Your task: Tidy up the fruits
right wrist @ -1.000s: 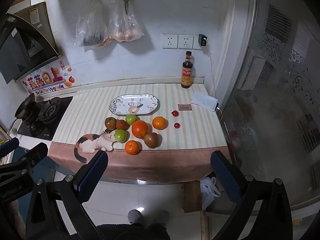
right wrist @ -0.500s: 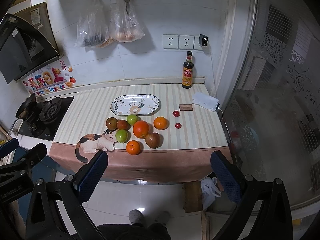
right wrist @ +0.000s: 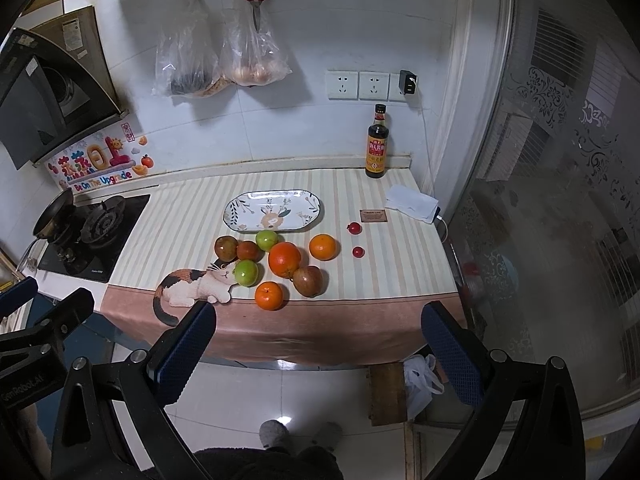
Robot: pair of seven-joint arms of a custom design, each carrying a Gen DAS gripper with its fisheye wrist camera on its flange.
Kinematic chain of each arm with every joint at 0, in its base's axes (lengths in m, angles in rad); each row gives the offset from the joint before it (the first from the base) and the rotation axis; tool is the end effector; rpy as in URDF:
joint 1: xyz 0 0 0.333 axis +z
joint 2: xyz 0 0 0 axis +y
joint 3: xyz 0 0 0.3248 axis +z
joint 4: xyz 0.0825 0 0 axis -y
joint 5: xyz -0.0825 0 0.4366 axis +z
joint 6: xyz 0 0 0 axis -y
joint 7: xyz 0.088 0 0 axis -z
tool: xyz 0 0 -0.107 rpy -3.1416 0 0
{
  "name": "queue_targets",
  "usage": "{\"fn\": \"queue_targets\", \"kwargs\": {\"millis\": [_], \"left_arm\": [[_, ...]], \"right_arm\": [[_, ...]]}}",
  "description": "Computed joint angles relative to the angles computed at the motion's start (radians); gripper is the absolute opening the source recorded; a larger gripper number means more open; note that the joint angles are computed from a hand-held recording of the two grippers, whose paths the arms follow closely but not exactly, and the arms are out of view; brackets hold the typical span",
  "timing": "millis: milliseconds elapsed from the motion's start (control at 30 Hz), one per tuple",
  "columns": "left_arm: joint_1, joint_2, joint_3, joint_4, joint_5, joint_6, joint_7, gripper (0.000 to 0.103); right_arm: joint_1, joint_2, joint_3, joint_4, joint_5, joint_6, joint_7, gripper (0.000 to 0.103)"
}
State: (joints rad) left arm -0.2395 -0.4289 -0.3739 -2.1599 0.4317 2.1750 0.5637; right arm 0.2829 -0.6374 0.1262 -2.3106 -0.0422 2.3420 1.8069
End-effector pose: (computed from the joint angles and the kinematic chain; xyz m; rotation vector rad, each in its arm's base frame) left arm 0.4181 -0.3060 0.6048 -1.9828 1.5928 -0.5343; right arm 0.4107 0.1911 0.6486 -1.9691 1.6210 -0.5336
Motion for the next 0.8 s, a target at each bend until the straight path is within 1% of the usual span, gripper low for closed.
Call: {"fn": "queue_targets", "kwargs": {"millis": [800], "left_arm": [[0.005,-0.007,-0.001,0.006,0.008,0.0,0.004,0.103]], "right_arm": [[0.006,-0.007,0.003,0.006,0.008,-0.005,0.002,0.103]]}}
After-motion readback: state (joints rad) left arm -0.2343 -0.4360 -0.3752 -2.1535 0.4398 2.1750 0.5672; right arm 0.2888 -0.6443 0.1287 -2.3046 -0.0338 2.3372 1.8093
